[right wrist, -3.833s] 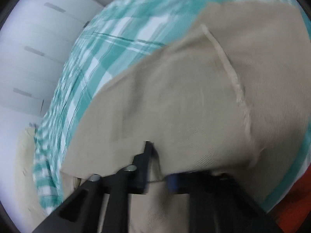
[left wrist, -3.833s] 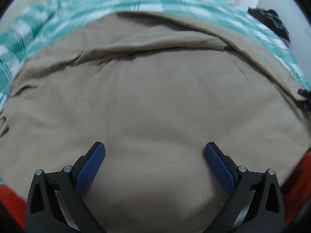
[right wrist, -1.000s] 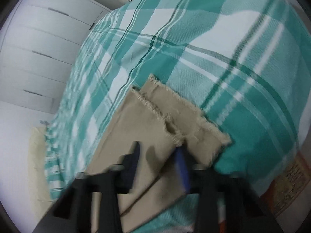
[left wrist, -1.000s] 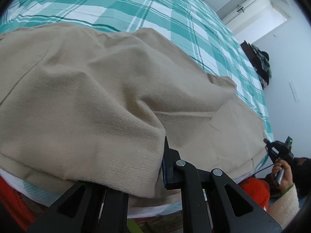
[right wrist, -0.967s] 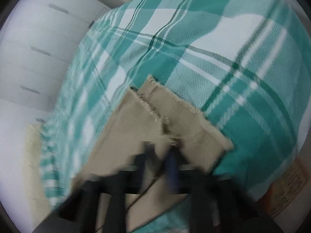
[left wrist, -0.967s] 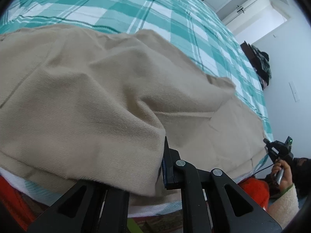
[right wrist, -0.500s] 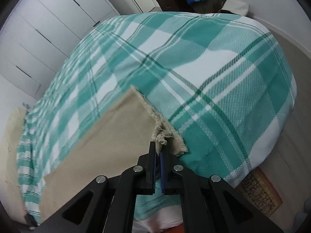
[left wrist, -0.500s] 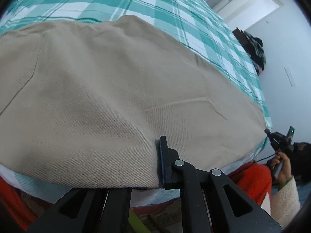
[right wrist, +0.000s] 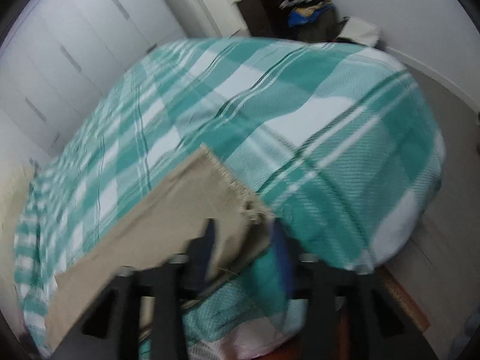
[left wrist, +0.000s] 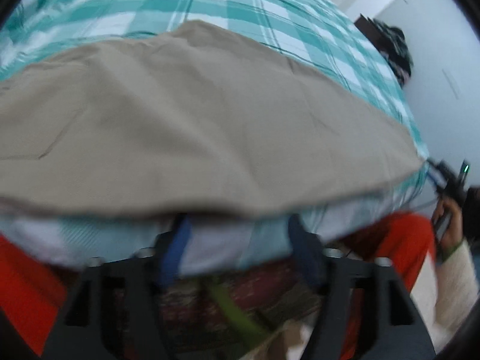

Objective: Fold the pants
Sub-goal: 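Open both tools and release the folded trousers onto the bed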

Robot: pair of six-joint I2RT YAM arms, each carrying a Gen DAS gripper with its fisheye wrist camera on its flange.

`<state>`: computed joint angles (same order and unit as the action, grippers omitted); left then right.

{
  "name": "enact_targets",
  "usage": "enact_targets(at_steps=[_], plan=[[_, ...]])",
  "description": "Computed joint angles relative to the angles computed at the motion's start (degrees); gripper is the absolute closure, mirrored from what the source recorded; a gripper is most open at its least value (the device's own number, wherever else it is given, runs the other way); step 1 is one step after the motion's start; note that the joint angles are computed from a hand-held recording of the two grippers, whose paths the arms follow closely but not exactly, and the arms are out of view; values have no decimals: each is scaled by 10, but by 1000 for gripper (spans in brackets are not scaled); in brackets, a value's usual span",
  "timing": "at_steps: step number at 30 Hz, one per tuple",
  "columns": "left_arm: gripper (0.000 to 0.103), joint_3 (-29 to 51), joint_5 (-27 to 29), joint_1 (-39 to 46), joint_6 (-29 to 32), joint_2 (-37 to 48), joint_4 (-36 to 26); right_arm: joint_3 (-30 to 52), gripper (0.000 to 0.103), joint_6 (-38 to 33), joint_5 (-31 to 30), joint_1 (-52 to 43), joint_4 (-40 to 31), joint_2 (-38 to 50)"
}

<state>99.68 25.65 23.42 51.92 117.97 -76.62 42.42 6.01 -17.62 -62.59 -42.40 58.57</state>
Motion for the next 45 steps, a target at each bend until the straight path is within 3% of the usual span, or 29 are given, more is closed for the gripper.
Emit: enact_targets(at_steps=[3,6,8,9,11,13,15,17,22,30,37,45], plan=[[30,13,19,45,52,-21,-28,-5,50,3,49,-8,-16,-91],[25,53,47,48,17,-10,10,19,50,-7,86,69,-35,-125],[23,91,58,32,-42,23,53,41,48,-17,127,164,-40,-101],[23,96,58,20,-65,37,82,55,41,-30,147,221,-42,-67],[26,65,18,-6,-99,49,178,73,39,-52,165,273,-47,-8],[37,49,-46,-21,-100,72,219,71,39,-78,187,304,-37,47],[37,35,-71,-17,-80,91,228,67,39,-95,203,302,-45,116],[36,-7,-49,-6,-57,69,267,39,38,-110,168,269,-31,129],[33,3,-39,2,-59,78,262,33,36,-114,102,216,-28,120],[31,-19,-26,-2,-68,69,287,42,35,-69,175,275,-25,119],[31,-21,-16,1,-61,69,288,35,35,-79,111,224,-20,108],[28,-26,-16,0,-63,67,294,35,34,-72,131,242,-20,109]])
